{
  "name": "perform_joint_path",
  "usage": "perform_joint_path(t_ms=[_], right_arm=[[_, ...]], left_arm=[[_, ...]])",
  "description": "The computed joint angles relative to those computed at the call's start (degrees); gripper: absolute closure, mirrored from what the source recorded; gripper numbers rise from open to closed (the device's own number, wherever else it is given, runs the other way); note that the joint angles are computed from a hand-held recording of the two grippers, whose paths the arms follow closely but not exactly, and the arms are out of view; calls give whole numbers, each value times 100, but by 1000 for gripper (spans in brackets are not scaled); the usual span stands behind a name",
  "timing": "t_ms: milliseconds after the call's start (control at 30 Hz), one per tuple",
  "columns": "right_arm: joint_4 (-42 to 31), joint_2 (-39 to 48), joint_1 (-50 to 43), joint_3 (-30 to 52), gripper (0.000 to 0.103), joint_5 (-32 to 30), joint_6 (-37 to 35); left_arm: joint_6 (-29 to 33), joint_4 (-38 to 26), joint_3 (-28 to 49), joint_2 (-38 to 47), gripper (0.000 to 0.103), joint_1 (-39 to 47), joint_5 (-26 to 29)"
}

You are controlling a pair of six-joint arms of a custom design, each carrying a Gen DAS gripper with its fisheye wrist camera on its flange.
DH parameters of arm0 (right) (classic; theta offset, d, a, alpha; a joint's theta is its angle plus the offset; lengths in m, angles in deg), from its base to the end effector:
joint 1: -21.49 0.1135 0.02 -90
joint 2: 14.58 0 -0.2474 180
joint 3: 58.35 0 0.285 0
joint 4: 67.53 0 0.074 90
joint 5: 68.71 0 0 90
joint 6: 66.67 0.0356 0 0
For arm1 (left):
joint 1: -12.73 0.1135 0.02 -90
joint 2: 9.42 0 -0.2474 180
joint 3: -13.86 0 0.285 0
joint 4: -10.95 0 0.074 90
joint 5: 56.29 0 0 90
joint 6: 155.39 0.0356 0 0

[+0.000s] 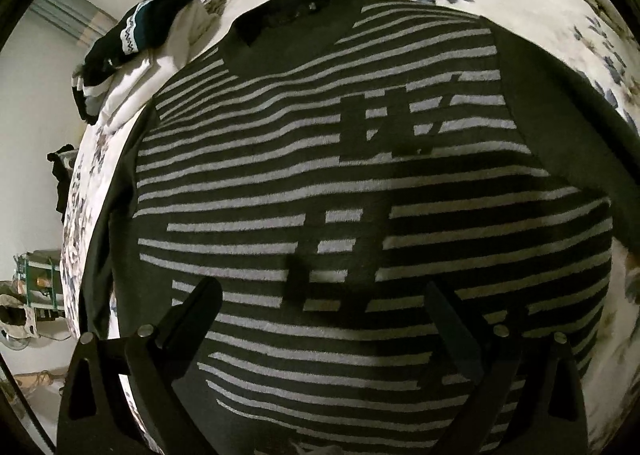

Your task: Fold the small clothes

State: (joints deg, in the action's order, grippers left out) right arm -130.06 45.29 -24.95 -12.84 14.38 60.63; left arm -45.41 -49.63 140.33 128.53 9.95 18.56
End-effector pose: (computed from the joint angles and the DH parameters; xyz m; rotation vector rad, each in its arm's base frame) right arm 0.1387 -0.1396 0.1503 1.9209 2.1733 0.1480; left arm 0.5162 -0.0158 0.1194 0.5018 2.7955 0.4404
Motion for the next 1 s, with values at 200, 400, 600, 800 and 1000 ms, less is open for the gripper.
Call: perform_joint_path(t_ms=[200,400,600,800,1000], right_arm=[[199,1486,-694,1155,72,213,-440],[614,1241,-981,457,57,-533,-101],[2480,1075,-894,-871,56,-1683,1142],[3049,770,119,-940,96,-663,1980],[1722,89,465,-526,95,-183,1745]], left_arm=[[-121,-92,151,97,0,-129,34],[-279,-259,334,192,0,-206,41],[-329,-358,616,454,0,-208,-84],[-281,-343,685,537,0,-200,-223],[-377,-470,729,508,0,-215,-169]])
